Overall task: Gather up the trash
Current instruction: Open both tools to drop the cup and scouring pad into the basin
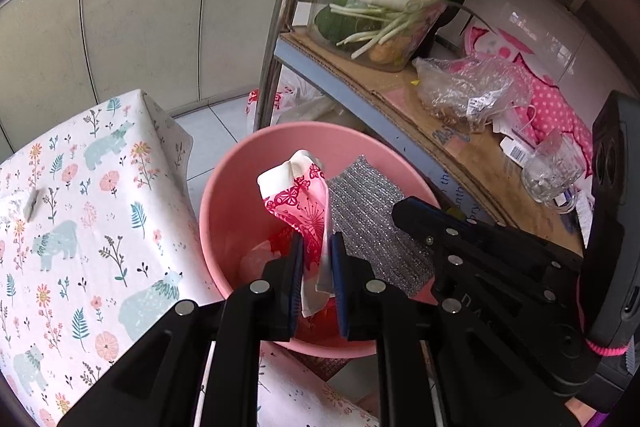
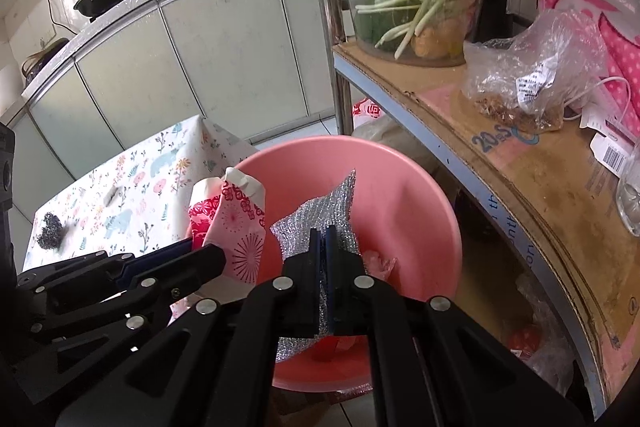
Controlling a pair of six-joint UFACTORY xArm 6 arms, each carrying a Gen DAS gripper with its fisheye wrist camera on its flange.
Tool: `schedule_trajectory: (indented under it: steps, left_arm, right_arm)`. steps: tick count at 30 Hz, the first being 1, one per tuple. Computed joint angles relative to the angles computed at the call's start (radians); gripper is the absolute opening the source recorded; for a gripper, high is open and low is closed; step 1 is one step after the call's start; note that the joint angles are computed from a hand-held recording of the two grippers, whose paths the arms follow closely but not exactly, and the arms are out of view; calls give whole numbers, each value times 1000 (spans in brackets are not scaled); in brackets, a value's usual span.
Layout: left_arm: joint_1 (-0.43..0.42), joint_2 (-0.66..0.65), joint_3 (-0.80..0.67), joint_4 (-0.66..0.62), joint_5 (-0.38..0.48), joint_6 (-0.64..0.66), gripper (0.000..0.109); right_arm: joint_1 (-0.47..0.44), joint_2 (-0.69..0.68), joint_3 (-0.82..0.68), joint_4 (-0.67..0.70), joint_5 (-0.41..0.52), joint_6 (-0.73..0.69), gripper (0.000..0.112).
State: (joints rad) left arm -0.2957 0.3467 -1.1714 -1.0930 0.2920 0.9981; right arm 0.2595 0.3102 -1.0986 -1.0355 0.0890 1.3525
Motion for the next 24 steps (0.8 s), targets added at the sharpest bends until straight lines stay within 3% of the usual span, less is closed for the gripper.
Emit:
schedule_trajectory:
  steps: [9,13,19,24]
  left_arm:
    - [-3,1,15,101,-44,-115,29]
    - [0,-20,34,83,-60,-98,33]
    - [7,-64,82,63,-81,-90,47]
    - [9,-111,140,74,-105,-92,49]
  right_arm:
    - [12,9,23,223,-24,-204,5]
    - [11,-2,42,260,-30,-223,24]
    - [16,-32,79,249,-48,-207,30]
    - [30,-65,106,187,-50,-147,30]
